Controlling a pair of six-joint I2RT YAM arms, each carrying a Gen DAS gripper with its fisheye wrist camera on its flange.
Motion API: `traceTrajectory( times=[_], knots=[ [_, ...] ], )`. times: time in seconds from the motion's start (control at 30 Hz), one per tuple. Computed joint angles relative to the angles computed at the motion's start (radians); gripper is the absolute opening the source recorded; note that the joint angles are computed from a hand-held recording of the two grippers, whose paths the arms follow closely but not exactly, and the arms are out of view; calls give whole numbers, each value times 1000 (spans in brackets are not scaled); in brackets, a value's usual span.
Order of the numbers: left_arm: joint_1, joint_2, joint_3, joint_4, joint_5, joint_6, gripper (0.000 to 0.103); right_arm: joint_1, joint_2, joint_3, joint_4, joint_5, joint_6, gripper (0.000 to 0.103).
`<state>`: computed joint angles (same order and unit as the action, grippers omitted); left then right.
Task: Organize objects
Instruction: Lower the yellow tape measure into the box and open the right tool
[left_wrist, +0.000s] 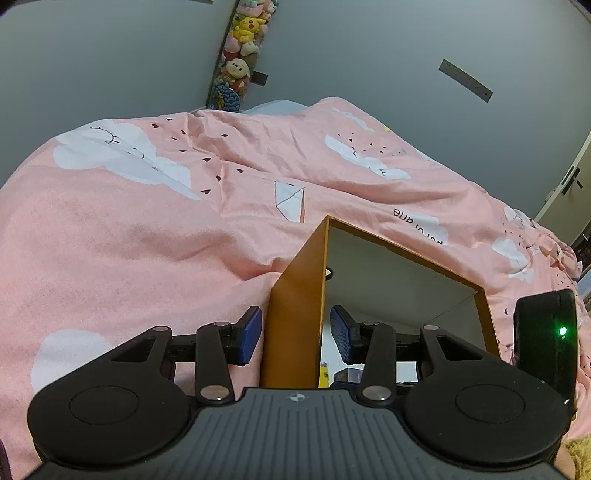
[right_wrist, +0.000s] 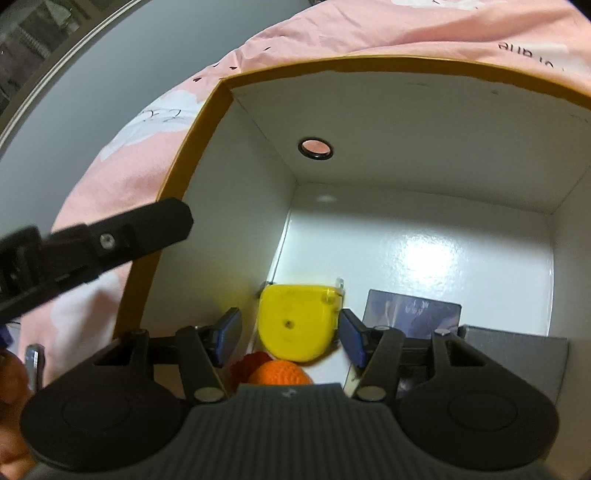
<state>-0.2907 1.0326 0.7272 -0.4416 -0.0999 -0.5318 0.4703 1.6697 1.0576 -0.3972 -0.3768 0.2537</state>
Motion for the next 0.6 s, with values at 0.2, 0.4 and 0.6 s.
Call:
traceTrajectory(
  times=[0.2,0.4,0.6],
  knots=[
    [-20,1,3,0,-12,-2,50,8,-37,-13,-34,0,-5,43],
    [-98,-3,15,-14,-87,-5,50,26,-56,-31,-52,1,-16,36],
    [-209,-26,48,-48,-198,2,50,25,-207,-111,-55,86,-104,34]
  ],
)
